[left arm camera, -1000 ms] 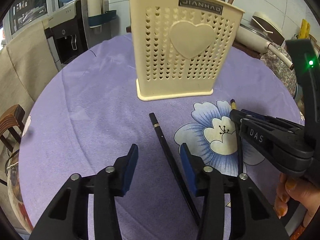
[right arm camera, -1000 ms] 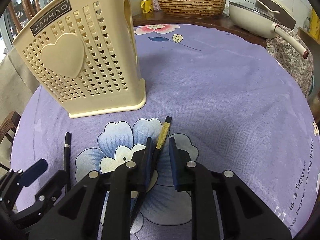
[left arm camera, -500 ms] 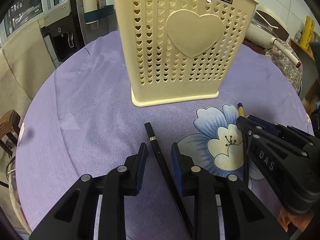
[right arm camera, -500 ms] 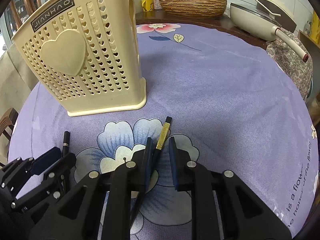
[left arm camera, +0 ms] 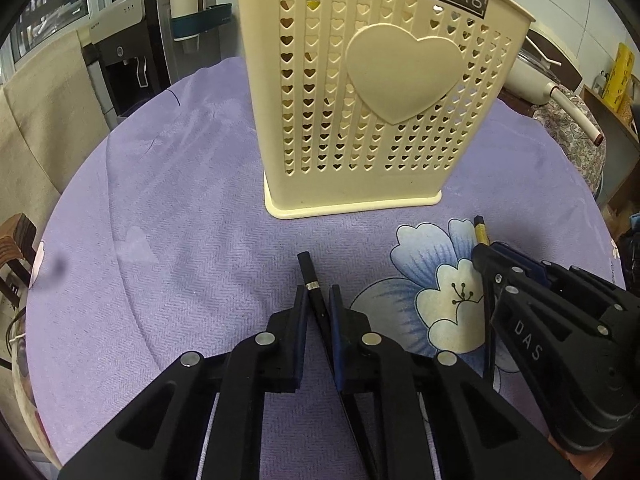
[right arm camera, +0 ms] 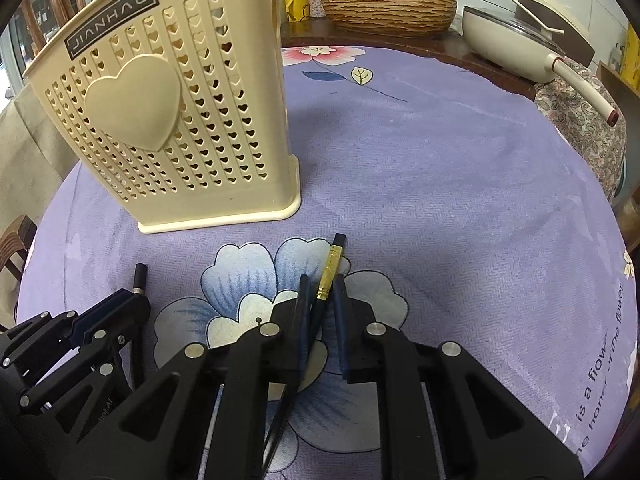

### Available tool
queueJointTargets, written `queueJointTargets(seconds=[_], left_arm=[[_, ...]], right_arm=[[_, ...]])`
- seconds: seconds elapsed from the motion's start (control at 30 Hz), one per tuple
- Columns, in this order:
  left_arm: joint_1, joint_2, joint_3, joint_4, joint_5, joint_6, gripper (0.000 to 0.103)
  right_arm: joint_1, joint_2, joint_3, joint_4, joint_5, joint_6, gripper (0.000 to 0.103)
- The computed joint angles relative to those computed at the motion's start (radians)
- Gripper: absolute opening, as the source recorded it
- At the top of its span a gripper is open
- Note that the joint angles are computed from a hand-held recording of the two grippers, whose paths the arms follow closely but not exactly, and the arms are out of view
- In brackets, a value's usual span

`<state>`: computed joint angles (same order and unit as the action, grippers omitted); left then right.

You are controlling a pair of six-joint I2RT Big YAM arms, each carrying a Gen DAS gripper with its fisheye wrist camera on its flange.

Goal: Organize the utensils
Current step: 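Grasp the black stick with the left tool while the right tool grasps the gold-banded black pen, then carry the black stick over the holder with the left tool while the right tool carries the pen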

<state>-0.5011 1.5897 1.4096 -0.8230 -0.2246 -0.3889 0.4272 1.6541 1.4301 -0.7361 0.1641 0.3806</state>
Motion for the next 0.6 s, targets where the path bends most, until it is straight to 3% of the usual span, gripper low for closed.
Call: queueJointTargets(seconds=[0.27, 0.6], left_arm=[[0.021, -0.002, 0.004, -0.005, 0.069, -0.007, 0.008], [0.023, -0.039, -0.017, 0.023, 0.084, -0.010, 0.008]], right_arm=[[-0.021, -0.011, -0.011, 0.015, -0.081, 0.010, 0.008], [-0.038, -0.044, -0.047, 0.051, -0.169, 0.025, 0.008]])
